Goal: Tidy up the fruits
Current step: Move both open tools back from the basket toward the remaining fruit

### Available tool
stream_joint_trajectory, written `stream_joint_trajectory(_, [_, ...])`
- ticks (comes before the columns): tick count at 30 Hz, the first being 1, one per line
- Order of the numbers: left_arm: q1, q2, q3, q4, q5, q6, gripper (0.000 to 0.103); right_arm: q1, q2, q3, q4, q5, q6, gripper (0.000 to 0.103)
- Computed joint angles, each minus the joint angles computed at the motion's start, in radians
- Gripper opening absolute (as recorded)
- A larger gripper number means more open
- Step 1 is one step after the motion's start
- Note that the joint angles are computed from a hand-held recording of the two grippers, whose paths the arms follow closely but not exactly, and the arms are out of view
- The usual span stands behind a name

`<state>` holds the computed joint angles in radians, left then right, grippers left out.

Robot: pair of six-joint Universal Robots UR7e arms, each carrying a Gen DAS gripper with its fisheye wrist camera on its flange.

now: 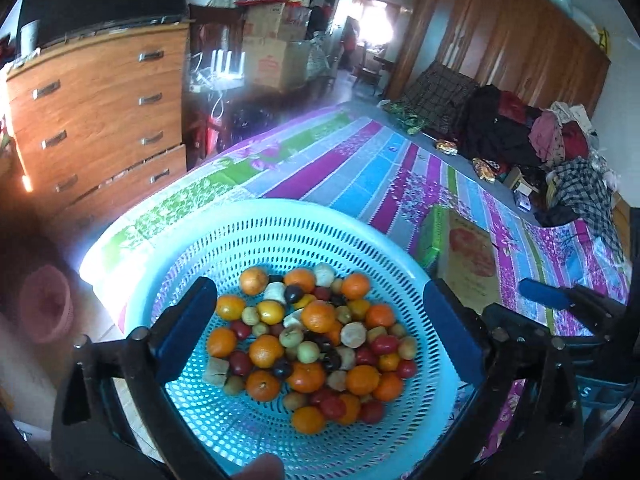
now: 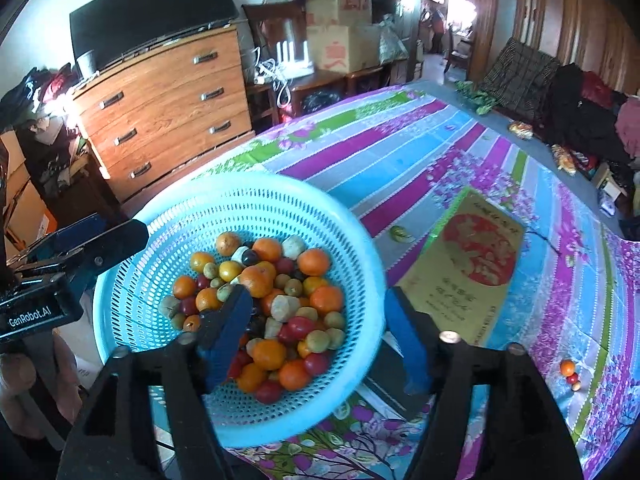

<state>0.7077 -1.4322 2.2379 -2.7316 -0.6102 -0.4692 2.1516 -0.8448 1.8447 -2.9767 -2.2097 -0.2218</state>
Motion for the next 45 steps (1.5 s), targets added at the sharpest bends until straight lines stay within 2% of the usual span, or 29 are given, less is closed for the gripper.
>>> stream_joint_trajectory(2, [-0.025, 0.015, -0.002, 0.013, 0.025, -0.002, 0.103, 0.004, -0.020, 0.027, -0.051, -0.011, -0.021, 0.089])
stream_joint_trajectory(7, [-0.075, 0.069, -0.001, -0.035, 0.037, 0.033, 0.103, 0.014, -0.087, 0.116, -0.165, -0.037, -0.063, 0.089])
stream_joint_trajectory(11, [-0.127, 0.154, 0.020, -0.234, 0.002, 0.189, 0.103, 0.007, -0.170, 0.261, -0.389, -0.058, -0.104, 0.091])
stream_joint_trajectory(13, [-0.141, 0.204, 0.012, -0.287, -0.048, 0.243, 0.103, -0.012, -0.229, 0.346, -0.471, -0.082, -0.101, 0.091])
stream_joint_trajectory(17, [-0.149, 0.317, -0.045, -0.264, -0.189, 0.297, 0.103, -0.070, -0.353, 0.503, -0.546, -0.141, -0.058, 0.091])
stream_joint_trajectory(22, [-0.164, 0.456, -0.123, -0.250, -0.332, 0.357, 0.103, -0.209, -0.551, 0.694, -0.527, -0.178, 0.023, 0.091])
stream_joint_trajectory(27, [-0.133, 0.631, -0.251, -0.198, -0.446, 0.360, 0.103, -0.401, -0.709, 0.818, -0.477, -0.110, 0.052, 0.091])
stream_joint_trajectory(30, [-0.099, 0.727, -0.328, -0.161, -0.486, 0.358, 0.102, -0.507, -0.779, 0.865, -0.485, -0.045, 0.003, 0.091])
stream_joint_trajectory(32, [-0.080, 0.787, -0.384, -0.128, -0.506, 0.371, 0.093, -0.580, -0.816, 0.882, -0.495, 0.010, -0.037, 0.091])
stream_joint_trajectory(36, [-0.045, 0.908, -0.511, -0.069, -0.537, 0.390, 0.083, -0.728, -0.876, 0.875, -0.475, 0.123, -0.112, 0.079])
stream_joint_trajectory(40, [-0.011, 1.035, -0.667, -0.007, -0.558, 0.448, 0.075, -0.842, -0.882, 0.855, -0.471, 0.197, -0.151, 0.078])
stream_joint_trajectory(45, [0.021, 1.162, -0.821, 0.037, -0.580, 0.514, 0.074, -0.975, -0.883, 0.849, -0.461, 0.273, -0.185, 0.078])
